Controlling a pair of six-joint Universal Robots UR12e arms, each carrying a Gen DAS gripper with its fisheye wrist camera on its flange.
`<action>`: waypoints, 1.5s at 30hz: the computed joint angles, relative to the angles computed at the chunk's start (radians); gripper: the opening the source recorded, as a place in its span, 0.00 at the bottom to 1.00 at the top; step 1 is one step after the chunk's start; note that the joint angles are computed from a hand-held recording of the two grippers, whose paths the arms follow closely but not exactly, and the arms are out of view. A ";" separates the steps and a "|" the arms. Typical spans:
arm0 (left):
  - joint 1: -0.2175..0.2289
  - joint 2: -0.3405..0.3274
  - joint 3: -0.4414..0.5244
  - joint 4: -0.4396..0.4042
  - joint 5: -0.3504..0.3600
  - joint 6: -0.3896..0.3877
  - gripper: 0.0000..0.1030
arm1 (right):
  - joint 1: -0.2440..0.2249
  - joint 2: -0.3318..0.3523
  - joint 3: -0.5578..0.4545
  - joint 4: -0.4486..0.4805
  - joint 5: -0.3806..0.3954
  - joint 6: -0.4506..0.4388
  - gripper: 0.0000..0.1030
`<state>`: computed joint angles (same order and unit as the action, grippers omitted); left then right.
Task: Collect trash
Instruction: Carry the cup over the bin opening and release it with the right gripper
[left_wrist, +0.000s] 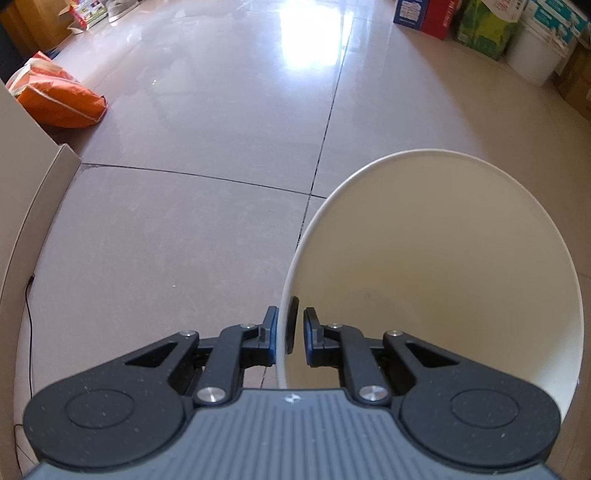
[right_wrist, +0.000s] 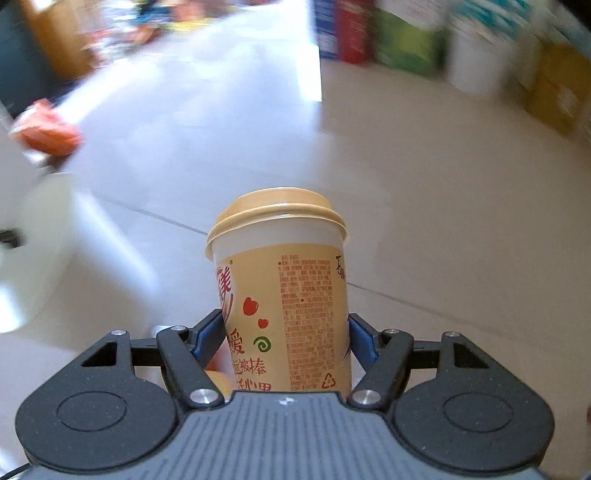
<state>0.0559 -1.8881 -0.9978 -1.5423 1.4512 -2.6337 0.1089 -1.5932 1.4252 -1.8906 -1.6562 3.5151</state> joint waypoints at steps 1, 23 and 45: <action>0.000 -0.001 0.001 -0.004 0.002 0.005 0.11 | 0.015 0.017 -0.027 -0.006 0.004 -0.014 0.73; 0.021 -0.014 0.031 -0.060 -0.021 0.081 0.07 | 0.178 0.351 -0.486 0.076 0.188 -0.092 0.73; -0.002 -0.020 0.046 -0.070 0.025 0.111 0.07 | 0.212 0.385 -0.476 0.185 0.180 -0.091 0.73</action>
